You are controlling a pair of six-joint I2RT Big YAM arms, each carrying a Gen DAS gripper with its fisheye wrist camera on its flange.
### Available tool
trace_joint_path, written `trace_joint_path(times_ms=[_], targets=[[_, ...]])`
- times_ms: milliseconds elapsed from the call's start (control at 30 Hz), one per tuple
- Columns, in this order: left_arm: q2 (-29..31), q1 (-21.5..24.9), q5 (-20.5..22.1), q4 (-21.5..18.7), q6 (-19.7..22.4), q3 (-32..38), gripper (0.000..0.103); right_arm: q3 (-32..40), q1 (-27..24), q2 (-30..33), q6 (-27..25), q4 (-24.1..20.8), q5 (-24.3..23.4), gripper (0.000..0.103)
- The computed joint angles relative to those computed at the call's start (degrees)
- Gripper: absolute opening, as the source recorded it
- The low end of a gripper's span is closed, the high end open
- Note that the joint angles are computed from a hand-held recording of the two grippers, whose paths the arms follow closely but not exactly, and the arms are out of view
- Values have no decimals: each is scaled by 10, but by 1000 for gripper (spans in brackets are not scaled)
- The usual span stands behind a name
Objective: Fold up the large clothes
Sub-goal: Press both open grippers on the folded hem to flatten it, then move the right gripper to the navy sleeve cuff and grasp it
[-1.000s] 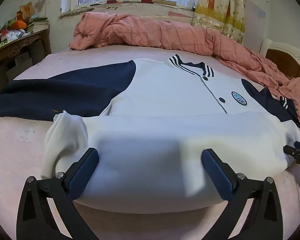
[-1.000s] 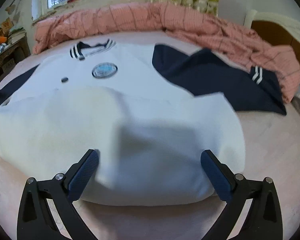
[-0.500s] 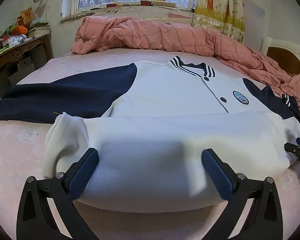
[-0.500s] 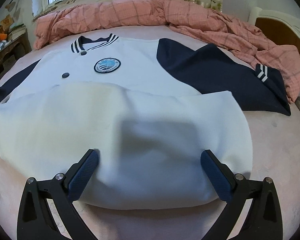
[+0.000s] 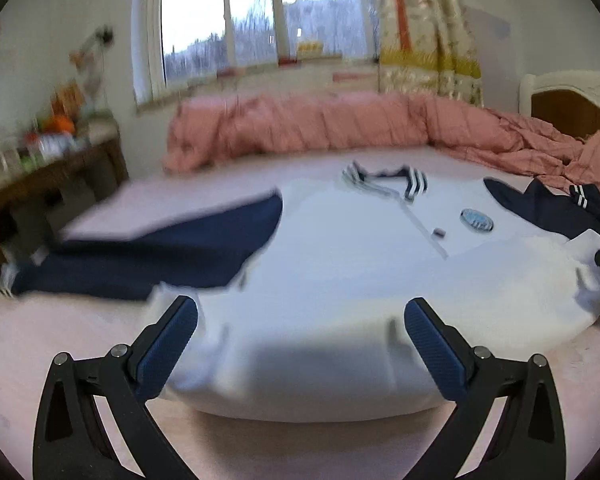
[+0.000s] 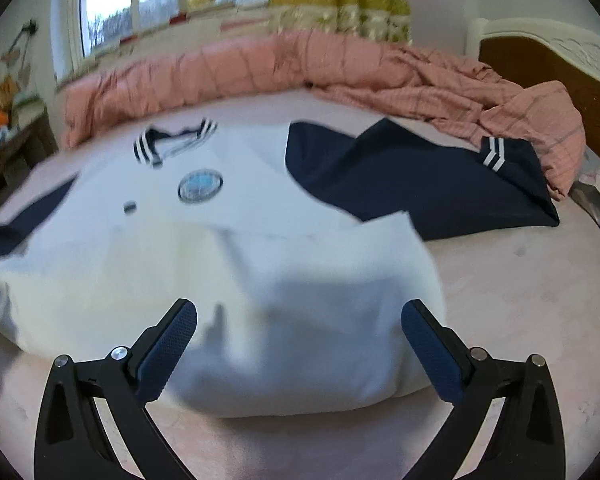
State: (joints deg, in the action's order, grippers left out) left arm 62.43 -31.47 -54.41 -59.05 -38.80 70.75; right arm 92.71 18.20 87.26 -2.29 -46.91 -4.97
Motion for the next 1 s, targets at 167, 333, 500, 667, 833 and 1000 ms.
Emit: trace_joint_path(times_ms=[167, 333, 500, 667, 833, 1000], targets=[[30, -66, -65, 48, 20, 59, 103, -5, -11, -9, -8, 31, 18, 103], [74, -71, -68, 126, 114, 118, 103, -14, -17, -21, -16, 55, 19, 103], [88, -65, -58, 186, 124, 117, 103, -12, -33, -28, -6, 67, 10, 103], [91, -39, -18, 147, 58, 70, 103, 3, -65, -18, 57, 58, -29, 103], [88, -9, -4, 93, 18, 56, 103, 12, -84, -9, 76, 49, -38, 103], [86, 1, 11, 103, 28, 48, 103, 46, -129, 9, 83, 1, -171, 103]])
